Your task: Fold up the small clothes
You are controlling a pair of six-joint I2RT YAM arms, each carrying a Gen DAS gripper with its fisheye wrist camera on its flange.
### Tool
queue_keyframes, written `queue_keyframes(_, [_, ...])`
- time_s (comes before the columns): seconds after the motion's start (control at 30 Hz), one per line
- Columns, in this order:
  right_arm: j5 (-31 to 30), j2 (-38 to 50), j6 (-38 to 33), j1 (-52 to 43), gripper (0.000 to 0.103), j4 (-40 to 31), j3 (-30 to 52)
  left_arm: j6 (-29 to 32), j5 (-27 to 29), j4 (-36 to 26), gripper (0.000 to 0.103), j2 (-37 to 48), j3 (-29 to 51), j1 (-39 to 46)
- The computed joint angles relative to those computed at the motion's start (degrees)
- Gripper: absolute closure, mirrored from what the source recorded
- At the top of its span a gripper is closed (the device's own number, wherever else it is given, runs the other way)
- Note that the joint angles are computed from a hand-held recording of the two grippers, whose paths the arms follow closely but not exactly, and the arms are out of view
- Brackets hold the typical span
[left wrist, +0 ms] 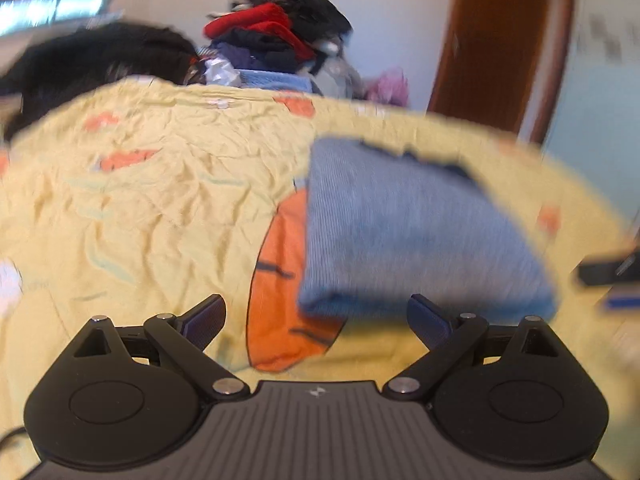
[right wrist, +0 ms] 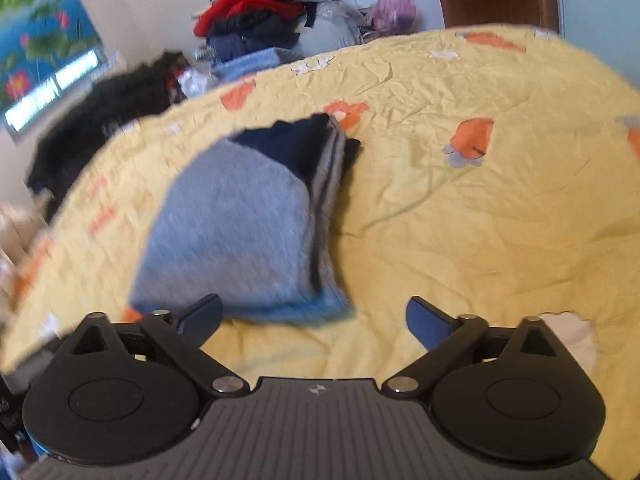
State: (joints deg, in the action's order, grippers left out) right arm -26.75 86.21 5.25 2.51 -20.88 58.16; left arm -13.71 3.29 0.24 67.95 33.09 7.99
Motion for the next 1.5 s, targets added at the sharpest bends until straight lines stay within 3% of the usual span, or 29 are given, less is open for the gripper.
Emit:
queue_keyframes(0.1, [-2.8,4.0,4.0,-0.9,0.019,2.0,3.2,-4.5,4.6,0.5,0.005,-0.2,1.8,3.5])
queue_keyframes(0.17, [-1.8,3.7,4.0,1.1,0.033,10.9,0.7,-3.9,0.6,3.1,0.006,2.3,3.6,0.7])
queue_keyframes(0.27, [2.7,7.3,4.1,6.6,0.035,18.3,2.5,0.4,-1.1,7.1,0.006,8.7,7.5,-4.1])
queue_keyframes(0.4, [2.8,21.1,4.6,11.0,0.036,9.7,18.2,5.4,-4.2,-3.7,0.006,20.9,18.9,-7.7])
queue_keyframes(0.43, [3.5,24.2,3.3,11.8,0.036,5.9,22.0,7.2,-4.5,-5.0,0.005,23.8,19.9,-7.6])
queue_keyframes(0.47, [5.4,25.7,1.2,12.6,0.036,5.5,22.9,9.2,-4.6,-1.9,0.004,24.1,18.0,-7.3])
queue_keyframes(0.53, [6.2,24.4,-0.6,13.0,0.035,8.4,20.1,10.4,-2.4,-0.9,0.004,23.6,16.7,-5.8])
queue_keyframes(0.67, [3.7,22.6,0.1,11.2,0.038,2.7,21.3,8.9,-1.6,-3.4,0.006,20.2,15.9,-3.7])
queue_keyframes(0.8, [-3.2,16.1,4.5,8.4,0.033,8.0,13.0,9.5,-2.4,-0.4,0.005,13.8,10.4,-3.9])
queue_keyframes(0.87, [-5.9,16.1,3.6,8.0,0.030,6.0,11.8,9.4,-1.8,-0.6,0.005,13.6,10.0,-3.9])
queue_keyframes(0.9, [-5.7,17.2,2.3,8.5,0.029,4.8,11.8,9.3,-2.3,-1.2,0.005,14.6,10.5,-4.0])
queue_keyframes(0.97, [-6.7,16.2,1.1,8.1,0.029,11.1,7.1,8.4,-2.9,-1.5,0.005,15.1,10.2,-3.6])
queue_keyframes(1.07, [-7.5,13.6,3.0,6.4,0.029,8.4,6.5,8.0,-1.4,-1.4,0.005,11.9,7.9,-2.3])
queue_keyframes(1.13, [-5.0,8.1,2.4,5.5,0.024,12.4,0.9,7.7,-1.3,-0.7,0.005,10.3,6.3,-2.1])
queue_keyframes(1.23, [8.3,1.2,-2.2,7.8,0.001,19.1,-8.1,6.3,-2.0,-0.4,0.005,10.6,5.2,-2.8])
queue_keyframes(1.33, [15.6,0.8,-8.1,9.8,0.001,22.3,-13.0,7.0,-6.0,2.2,0.005,10.2,2.7,-5.8])
queue_keyframes(1.43, [19.6,1.2,-8.8,10.8,0.000,27.4,-17.2,9.7,-8.0,2.4,0.000,9.9,1.8,-8.2])
queue_keyframes(1.5, [22.4,1.5,-7.1,12.0,0.000,27.2,-17.0,10.9,-7.8,3.2,0.000,9.5,0.9,-8.6])
